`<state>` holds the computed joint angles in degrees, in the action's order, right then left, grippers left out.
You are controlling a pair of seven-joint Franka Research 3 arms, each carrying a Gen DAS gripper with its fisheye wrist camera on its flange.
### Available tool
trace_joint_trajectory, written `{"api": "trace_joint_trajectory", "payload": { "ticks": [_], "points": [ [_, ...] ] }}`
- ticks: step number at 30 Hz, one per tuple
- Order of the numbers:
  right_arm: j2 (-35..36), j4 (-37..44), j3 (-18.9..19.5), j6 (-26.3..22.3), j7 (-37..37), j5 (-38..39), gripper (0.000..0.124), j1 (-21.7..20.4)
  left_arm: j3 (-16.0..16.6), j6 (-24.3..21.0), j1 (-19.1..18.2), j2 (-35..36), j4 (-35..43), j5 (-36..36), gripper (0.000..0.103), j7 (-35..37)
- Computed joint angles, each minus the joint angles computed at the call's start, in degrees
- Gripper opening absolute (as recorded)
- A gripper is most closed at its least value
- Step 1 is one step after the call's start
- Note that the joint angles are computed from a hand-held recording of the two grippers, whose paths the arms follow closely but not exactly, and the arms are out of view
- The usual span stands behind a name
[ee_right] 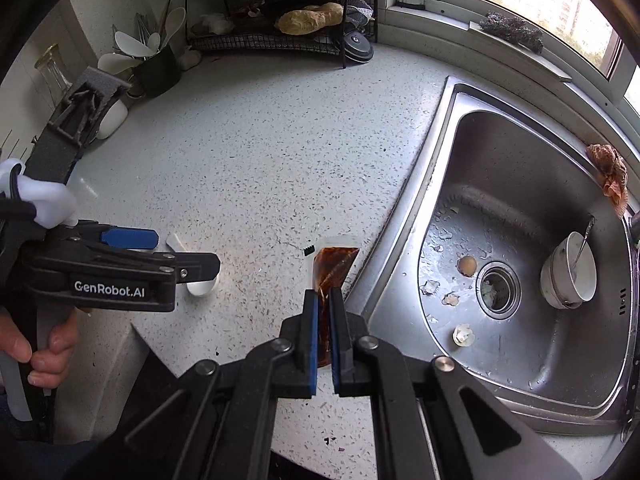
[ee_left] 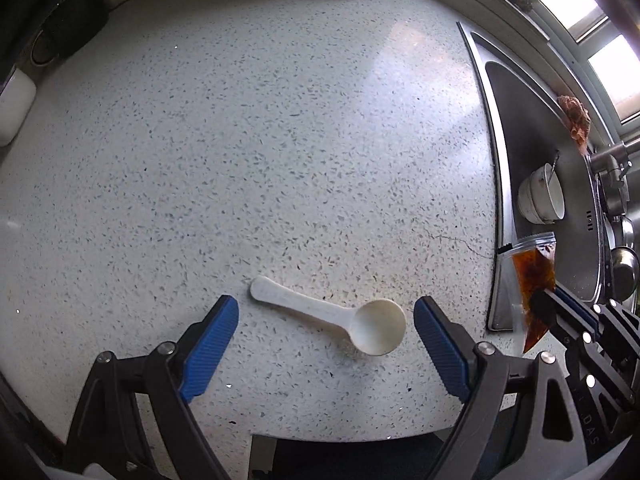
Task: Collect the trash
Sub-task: 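Grasp the white measuring spoon with the left tool while the right tool holds the sachet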
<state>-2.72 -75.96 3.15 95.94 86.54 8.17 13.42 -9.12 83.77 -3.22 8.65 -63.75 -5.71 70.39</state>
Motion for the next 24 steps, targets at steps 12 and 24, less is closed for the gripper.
{"api": "trace_joint_trajectory", "payload": {
  "ticks": [12, 24],
  "points": [
    [-0.4, -0.8, -0.3, 0.3, 1.8, 1.5, 0.004, -0.4, -0.5, -3.6, -3.0, 1.5, 3.0, 9.1, 0.056, -2.9],
    [-1.3, -1.9, -0.2, 2.0, 2.6, 1.5, 0.005, -0.5, -0.4, 3.9, -1.5, -0.6, -1.7, 2.7, 0.007, -1.1]
  ]
}}
